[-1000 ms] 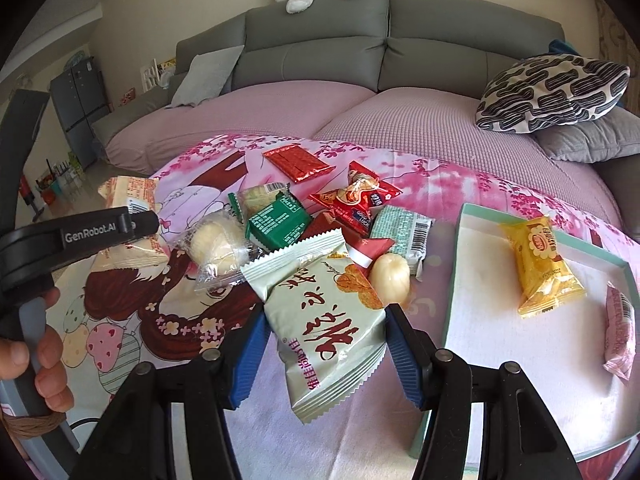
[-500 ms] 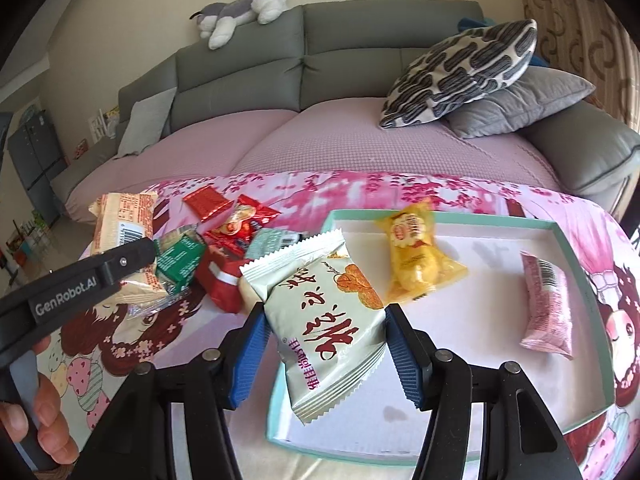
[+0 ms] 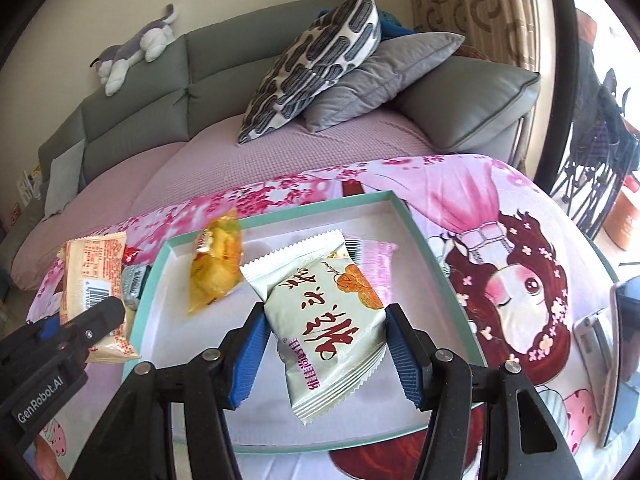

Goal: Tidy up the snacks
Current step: 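Carry both held bags over the teal tray, then lower both bags into the tray and open both tools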

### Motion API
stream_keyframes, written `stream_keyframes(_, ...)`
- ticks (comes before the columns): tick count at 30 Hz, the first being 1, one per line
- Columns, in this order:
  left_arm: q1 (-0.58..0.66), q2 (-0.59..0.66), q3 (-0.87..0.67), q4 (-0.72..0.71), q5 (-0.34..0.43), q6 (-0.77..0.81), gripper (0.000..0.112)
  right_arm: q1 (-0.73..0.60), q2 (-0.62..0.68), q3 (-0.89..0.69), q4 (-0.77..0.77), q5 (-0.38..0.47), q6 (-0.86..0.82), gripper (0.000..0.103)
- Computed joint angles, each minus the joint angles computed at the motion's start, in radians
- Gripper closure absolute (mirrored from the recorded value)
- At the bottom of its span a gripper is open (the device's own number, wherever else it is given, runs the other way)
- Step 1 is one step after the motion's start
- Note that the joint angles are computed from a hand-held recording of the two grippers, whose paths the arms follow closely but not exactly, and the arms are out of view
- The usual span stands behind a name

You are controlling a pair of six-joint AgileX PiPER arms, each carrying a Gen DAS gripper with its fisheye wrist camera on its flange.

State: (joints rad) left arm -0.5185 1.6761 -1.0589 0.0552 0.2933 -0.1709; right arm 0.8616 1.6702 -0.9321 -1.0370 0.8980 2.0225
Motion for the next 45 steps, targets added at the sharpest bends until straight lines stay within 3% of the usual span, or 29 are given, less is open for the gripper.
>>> stream_keyframes(9, -0.079, 0.068, -0.037, -0.024, -0.008, 0.020, 0.073, -0.025, -0.054, 0.074, 0.002, 0.024, 0.021, 0.042)
stream_keyframes(32, -0.096, 0.237, -0.111, 0.131, 0.014, -0.162, 0.071, -0.119, 0.074, 0.031, 0.141, -0.048, -0.109, 0.040)
stream_keyframes(37, -0.099, 0.252, -0.128, 0.158, 0.041, -0.197, 0.052, -0.120, 0.090, 0.010, 0.159, -0.039, -0.139, 0.036)
stream_keyframes(39, -0.097, 0.251, -0.128, 0.164, 0.042, -0.203, 0.040, -0.124, 0.091, 0.006, 0.164, -0.044, -0.149, 0.031)
stream_keyframes(45, -0.117, 0.241, -0.122, 0.276, 0.047, -0.294, 0.029, -0.118, 0.102, -0.012, 0.170, -0.031, -0.171, 0.022)
